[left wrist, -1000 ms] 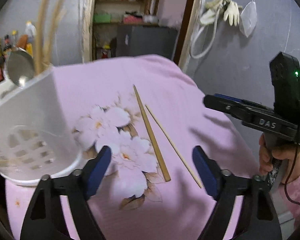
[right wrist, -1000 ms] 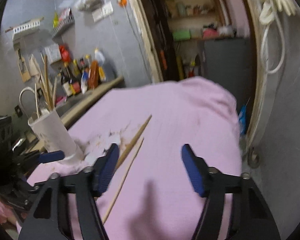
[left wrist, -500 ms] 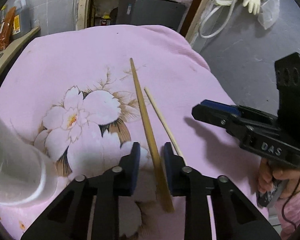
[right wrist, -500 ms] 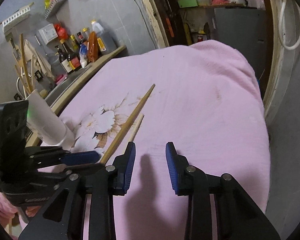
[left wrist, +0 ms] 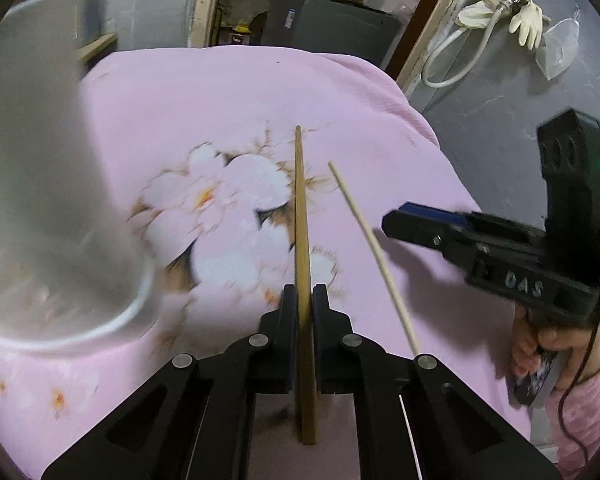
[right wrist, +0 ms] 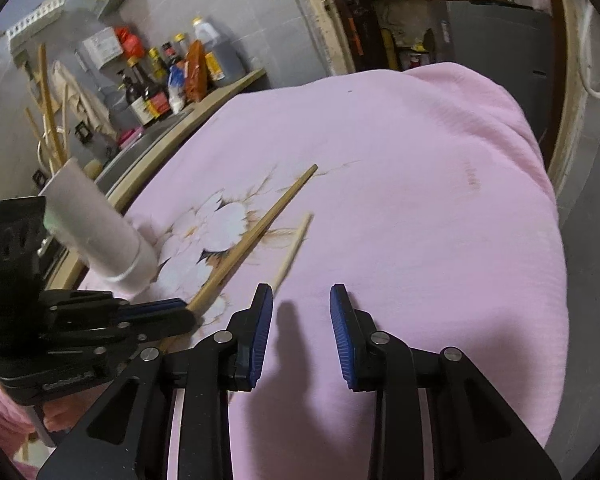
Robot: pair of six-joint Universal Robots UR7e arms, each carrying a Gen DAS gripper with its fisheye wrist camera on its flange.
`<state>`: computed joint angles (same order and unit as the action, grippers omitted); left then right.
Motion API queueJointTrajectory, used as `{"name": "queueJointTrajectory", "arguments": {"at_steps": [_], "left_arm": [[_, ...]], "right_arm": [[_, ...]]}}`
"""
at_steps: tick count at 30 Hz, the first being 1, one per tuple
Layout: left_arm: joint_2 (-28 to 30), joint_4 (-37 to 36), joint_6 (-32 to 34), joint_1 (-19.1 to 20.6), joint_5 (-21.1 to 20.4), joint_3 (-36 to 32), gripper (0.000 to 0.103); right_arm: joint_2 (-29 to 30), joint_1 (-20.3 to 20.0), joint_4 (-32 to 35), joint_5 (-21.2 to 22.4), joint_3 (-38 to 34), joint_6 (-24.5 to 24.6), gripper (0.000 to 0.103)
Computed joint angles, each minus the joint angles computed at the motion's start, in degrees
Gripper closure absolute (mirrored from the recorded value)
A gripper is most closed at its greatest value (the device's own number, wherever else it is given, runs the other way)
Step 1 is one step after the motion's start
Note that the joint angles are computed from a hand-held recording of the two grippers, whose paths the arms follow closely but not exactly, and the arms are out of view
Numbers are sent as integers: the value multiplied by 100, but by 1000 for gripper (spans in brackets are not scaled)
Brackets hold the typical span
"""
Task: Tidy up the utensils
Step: 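Close the left tool on one chopstick while the right tool grasps the other, then lift both chopsticks and carry them over the white basket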
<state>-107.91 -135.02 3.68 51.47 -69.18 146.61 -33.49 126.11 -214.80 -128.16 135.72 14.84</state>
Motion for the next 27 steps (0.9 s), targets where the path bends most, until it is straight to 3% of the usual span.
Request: {"name": "queueJointTrajectory", "arguments": {"at_steps": [5,8,13,17,21,27], "left_arm": [[-654,573,-186,-163,190,97,98],[-1006,1004,-190,-132,215,48,98],[-1281,1624,-10,-94,129,-128,98],[-1104,1680,124,-176,256,-208,96],[-577,1559,200,-212,373,-328,93],[161,1123,231,-251,639,-411,98]], "right_arm": [[8,18,577,70,-254,37,75],[17,48,1121,-139,-433,155,76],[-148,156,2013,-402,-534,459,91],[-454,127,2594,-176,-454,788,96],[-555,234,3060,-220,-503,991,98],[-542,422,3017,-342,-410,1205,100]]}}
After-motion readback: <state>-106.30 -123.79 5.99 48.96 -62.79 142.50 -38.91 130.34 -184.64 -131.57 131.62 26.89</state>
